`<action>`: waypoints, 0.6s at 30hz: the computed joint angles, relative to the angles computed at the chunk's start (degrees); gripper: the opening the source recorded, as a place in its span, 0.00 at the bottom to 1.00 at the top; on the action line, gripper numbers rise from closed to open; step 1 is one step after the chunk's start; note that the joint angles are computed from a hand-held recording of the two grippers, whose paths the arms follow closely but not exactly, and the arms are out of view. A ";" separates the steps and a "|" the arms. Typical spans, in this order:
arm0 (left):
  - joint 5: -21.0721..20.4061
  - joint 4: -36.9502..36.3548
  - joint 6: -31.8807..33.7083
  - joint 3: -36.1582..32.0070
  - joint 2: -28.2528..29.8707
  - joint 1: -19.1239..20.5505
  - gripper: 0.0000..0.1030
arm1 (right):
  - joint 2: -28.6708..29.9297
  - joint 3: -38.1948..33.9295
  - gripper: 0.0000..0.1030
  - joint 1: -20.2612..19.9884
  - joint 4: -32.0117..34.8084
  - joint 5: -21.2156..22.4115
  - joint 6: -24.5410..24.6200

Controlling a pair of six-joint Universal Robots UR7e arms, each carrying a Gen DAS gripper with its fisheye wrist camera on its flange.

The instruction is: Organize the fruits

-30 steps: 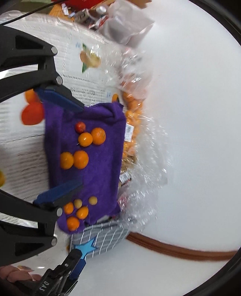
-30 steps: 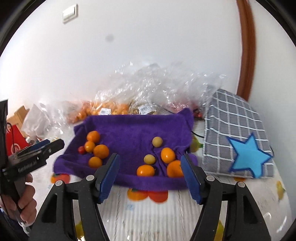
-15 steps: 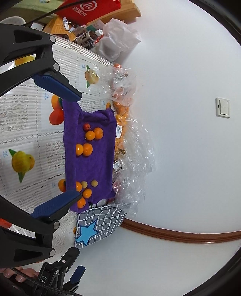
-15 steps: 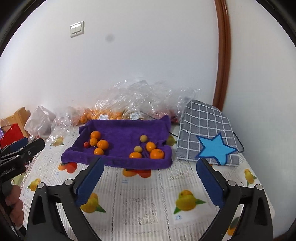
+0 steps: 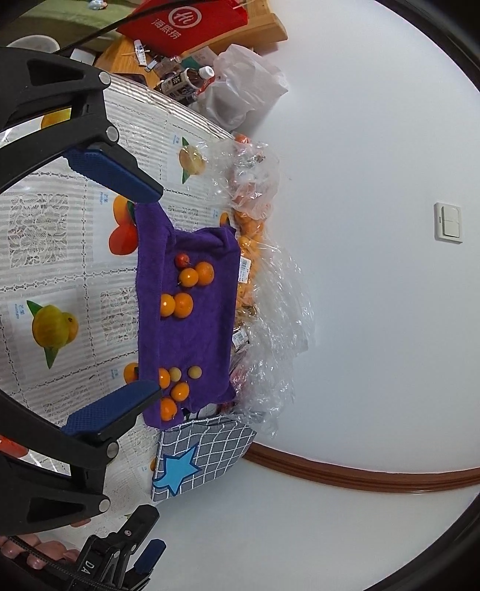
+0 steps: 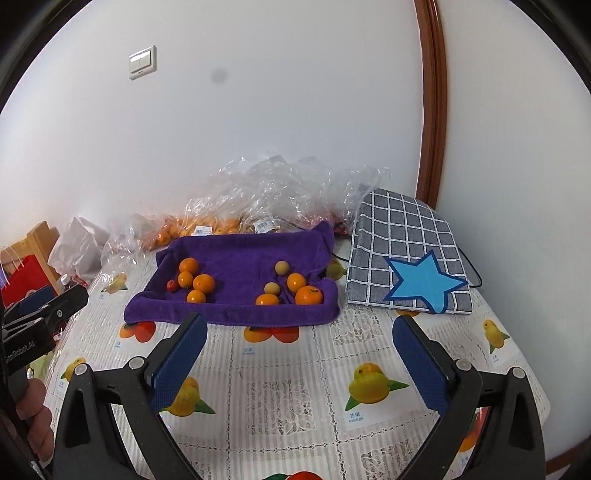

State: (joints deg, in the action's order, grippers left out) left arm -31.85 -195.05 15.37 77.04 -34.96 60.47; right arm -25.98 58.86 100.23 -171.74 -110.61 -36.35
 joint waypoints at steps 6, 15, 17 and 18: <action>0.66 -0.64 0.64 -0.09 0.08 -0.12 0.94 | -0.35 0.76 0.97 -0.01 -0.28 0.37 -0.06; 1.11 -0.72 1.18 -0.38 0.24 -0.14 0.94 | -0.48 1.08 0.97 0.13 -0.28 0.36 0.08; 1.15 -0.67 1.07 -0.42 0.25 -0.14 0.94 | -0.49 1.00 0.97 0.07 -0.22 0.48 -0.11; 1.16 -0.73 1.10 -0.47 0.29 -0.14 0.94 | -0.51 1.03 0.97 0.07 -0.21 0.50 -0.11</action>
State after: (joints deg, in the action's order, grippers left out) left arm -30.69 -195.78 16.47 76.57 -34.67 60.33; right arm -26.49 59.89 100.30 -171.95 -110.12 -36.46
